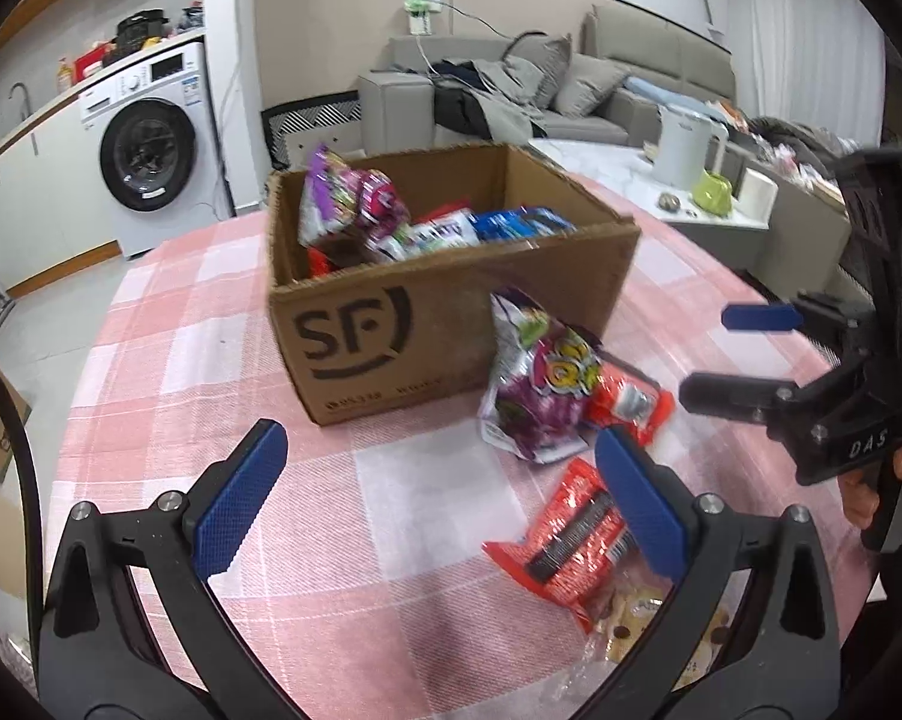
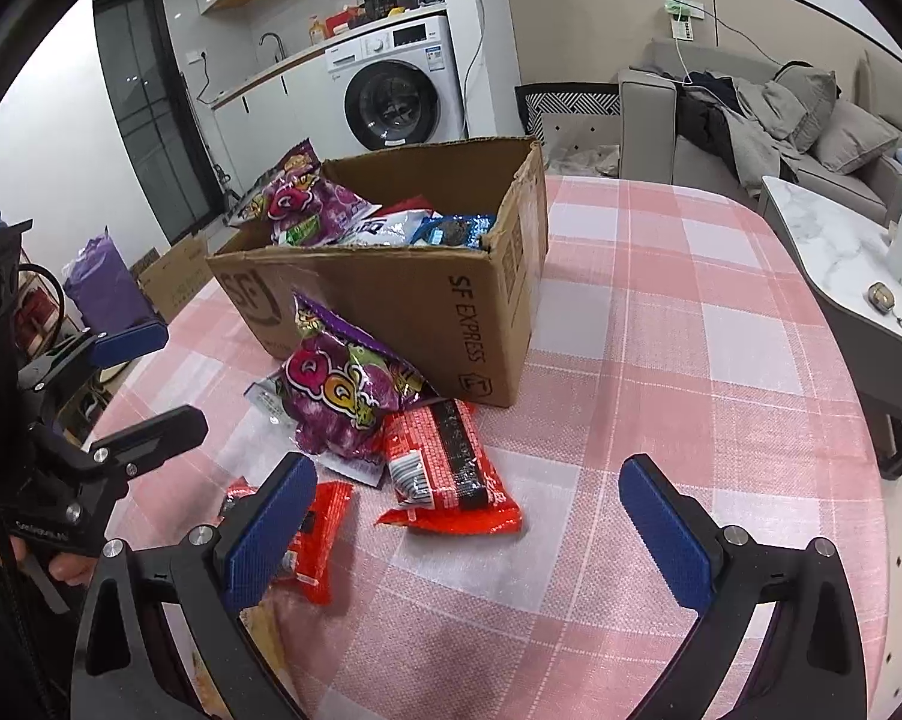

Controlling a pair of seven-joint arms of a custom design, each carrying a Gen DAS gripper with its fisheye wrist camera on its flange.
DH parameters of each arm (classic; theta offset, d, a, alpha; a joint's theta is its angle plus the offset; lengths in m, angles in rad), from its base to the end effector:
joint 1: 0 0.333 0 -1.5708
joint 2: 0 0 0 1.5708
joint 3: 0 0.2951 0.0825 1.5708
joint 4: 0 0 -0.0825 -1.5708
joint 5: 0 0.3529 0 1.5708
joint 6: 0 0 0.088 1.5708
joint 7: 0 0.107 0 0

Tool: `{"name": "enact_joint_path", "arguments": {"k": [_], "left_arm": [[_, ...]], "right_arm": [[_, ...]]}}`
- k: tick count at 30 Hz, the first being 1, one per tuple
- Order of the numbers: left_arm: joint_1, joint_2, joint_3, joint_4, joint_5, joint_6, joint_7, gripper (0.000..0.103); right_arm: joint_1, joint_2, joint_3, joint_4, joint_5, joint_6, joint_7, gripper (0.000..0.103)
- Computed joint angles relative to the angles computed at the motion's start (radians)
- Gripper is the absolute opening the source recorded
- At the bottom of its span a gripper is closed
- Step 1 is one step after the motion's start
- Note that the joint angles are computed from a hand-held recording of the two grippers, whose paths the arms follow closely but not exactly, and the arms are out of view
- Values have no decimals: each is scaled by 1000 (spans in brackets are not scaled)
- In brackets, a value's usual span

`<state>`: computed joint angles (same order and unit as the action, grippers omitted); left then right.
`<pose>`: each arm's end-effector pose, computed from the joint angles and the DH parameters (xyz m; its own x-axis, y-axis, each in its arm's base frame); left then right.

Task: Organize snacks
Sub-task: 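Move both tools back toward the red snack bags beside the box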

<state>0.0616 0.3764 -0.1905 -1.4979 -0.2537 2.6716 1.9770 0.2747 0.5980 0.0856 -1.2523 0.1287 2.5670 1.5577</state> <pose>0.6811 -0.0571 0.5409 -0.3152 -0.9489 0.0150 -0.6401 0.2010 -0.7415 0.6926 0.2391 0.4904 0.3102 -0.9367 -0.1626 -0.7496 -0.1358 -0.6478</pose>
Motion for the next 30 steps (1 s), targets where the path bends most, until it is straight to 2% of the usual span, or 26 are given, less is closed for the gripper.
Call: {"name": "enact_joint_path", "arguments": {"k": [5, 9, 14, 18, 25, 30], "left_arm": [[2, 5, -19, -2, -8, -44, 60, 102], [-10, 20, -12, 14, 0, -76, 64, 102], [-3, 45, -25, 53, -24, -156, 100, 102], [-20, 53, -19, 58, -10, -180, 110, 102], [-66, 73, 6, 63, 66, -178, 72, 102], [-60, 85, 2, 67, 74, -178, 56, 102]], "right_arm": [[0, 5, -9, 7, -7, -21, 12, 103], [-5, 9, -6, 13, -4, -32, 11, 103], [2, 36, -12, 49, -16, -65, 20, 103], [4, 54, -11, 72, -19, -86, 19, 103], [7, 71, -14, 92, -22, -104, 24, 103], [5, 86, -11, 110, -18, -116, 24, 103]]}}
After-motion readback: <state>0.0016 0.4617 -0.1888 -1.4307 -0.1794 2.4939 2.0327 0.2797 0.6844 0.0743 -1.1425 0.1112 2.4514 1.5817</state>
